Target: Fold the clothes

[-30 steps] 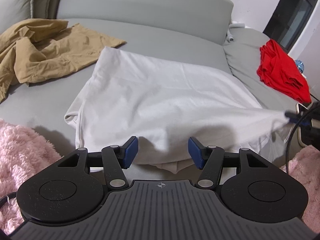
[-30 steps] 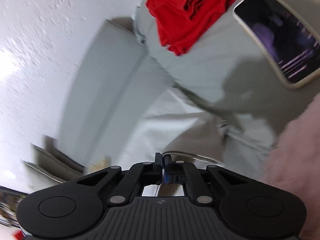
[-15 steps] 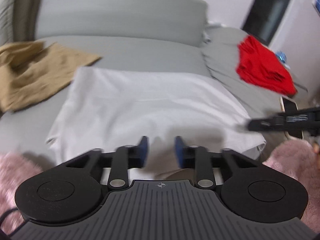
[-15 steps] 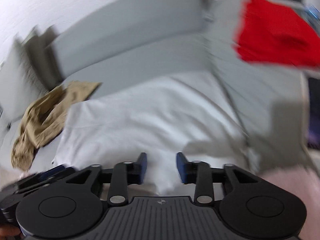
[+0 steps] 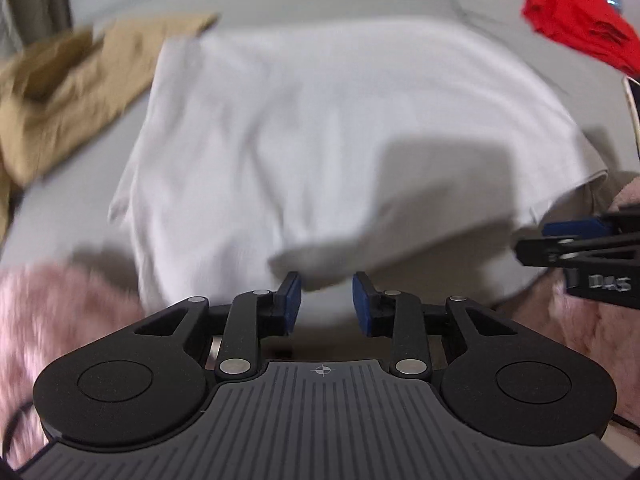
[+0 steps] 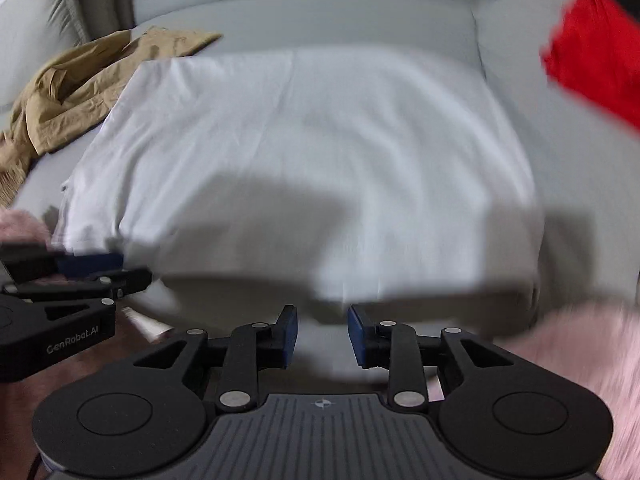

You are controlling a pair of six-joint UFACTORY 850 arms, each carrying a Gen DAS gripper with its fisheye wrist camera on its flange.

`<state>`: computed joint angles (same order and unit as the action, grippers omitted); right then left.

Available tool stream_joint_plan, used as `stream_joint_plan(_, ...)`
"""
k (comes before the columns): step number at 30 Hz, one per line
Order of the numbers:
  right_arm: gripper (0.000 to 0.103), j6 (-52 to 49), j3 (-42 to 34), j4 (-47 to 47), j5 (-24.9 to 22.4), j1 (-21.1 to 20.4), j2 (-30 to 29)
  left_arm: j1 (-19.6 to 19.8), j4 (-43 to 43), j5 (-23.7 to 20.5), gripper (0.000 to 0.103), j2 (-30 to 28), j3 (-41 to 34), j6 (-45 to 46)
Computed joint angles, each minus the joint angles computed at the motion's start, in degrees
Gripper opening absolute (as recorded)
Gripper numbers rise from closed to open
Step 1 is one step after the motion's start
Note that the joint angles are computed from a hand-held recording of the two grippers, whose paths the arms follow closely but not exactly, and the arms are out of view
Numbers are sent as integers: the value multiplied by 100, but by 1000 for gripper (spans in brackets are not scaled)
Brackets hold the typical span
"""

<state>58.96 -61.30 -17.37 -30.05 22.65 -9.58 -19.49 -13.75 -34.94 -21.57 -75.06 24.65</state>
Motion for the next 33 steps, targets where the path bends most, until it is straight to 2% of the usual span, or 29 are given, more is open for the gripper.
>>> stream_joint_plan(2,29,420,183,-310,189,-1,210,116,-439,57,38,88,55,217)
stream_joint_plan(5,29,1505,488,-1250,591,-59,556,254,-1127,311,40,172,78,664)
stream_joint_plan(7,29,2193,514,-2068,643,-67,570,296,-1318,435,41,154,15,784)
stream_joint_plan(10,22,3282,542,-3437,700,-167,559,355,-1516,629,40,-106,-326,871)
stream_joint_plan(13,22,4057,459,-4713,732,-391,341,383,-1601,725,38,-433,-763,872)
stream_joint_plan(14,22,4195,384,-5070,708,-484,201,390,-1651,775,34,-583,-947,900)
stream_joint_plan(17,22,4355,182,-5695,742,-715,-162,394,-1806,887,28,-1099,-1560,1038)
stream_joint_plan(20,22,4700,-147,-6367,991,-1047,-624,391,-1796,788,22,-1801,-2400,1112)
stream_joint_plan(26,23,5439,-775,-7262,1555,-1466,-1334,409,-795,395,13,-2882,-3780,-271)
stream_joint_plan(31,24,5861,-862,-7819,1772,-1555,-1611,424,-201,360,6,-3362,-4431,-1112)
stream_joint_plan(33,24,5505,-938,-7664,1793,-1565,-1642,433,202,313,6,-3546,-4732,-1833)
